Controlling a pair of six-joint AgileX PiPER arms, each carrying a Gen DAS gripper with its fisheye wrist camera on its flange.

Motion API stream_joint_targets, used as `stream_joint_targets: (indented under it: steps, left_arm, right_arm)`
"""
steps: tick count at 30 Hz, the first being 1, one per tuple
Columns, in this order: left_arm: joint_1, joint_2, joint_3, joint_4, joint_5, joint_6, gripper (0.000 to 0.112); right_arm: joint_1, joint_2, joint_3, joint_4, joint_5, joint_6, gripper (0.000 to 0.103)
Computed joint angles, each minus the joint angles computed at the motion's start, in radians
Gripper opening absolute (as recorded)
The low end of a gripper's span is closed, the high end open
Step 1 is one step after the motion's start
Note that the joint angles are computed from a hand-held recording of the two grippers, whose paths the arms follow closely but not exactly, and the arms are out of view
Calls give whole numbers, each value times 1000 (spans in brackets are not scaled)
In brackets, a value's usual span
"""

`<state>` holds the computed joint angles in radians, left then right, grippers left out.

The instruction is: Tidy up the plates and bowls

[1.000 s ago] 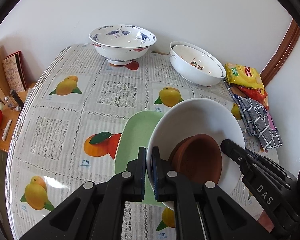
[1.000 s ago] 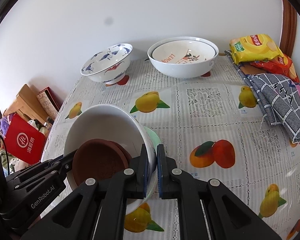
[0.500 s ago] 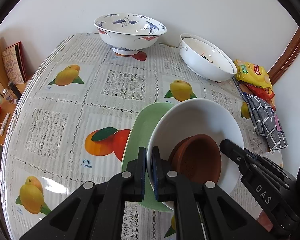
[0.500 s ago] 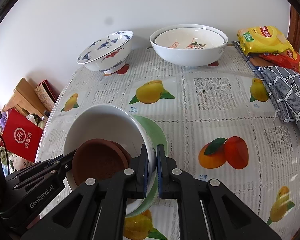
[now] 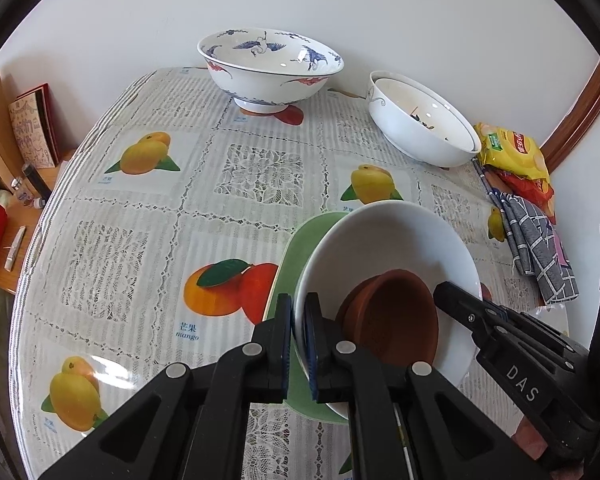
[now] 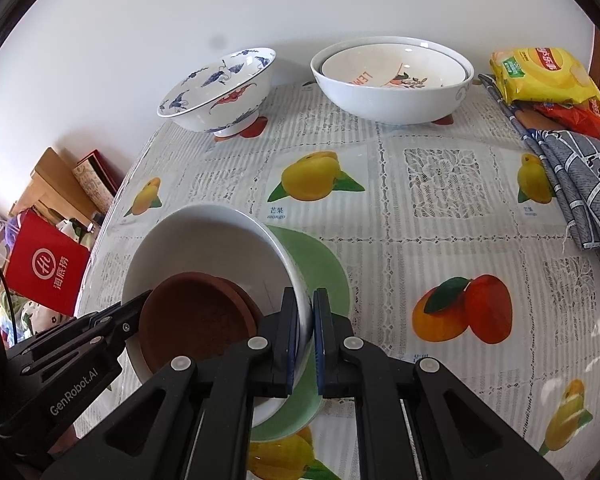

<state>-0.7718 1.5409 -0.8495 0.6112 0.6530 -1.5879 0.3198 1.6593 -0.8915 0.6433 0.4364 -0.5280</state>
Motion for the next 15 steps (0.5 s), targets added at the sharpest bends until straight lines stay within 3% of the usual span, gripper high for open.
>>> stream_joint_targets:
  steps: [6,15]
  left_arm:
    - [15,-1,0,-25,-18,25,11]
    - [7,-4,-2,-14,3,26,16]
  right_arm:
    - [-11,26,-28,-5,39,-13,8]
    - [13,42,-51,-75,13,24,9]
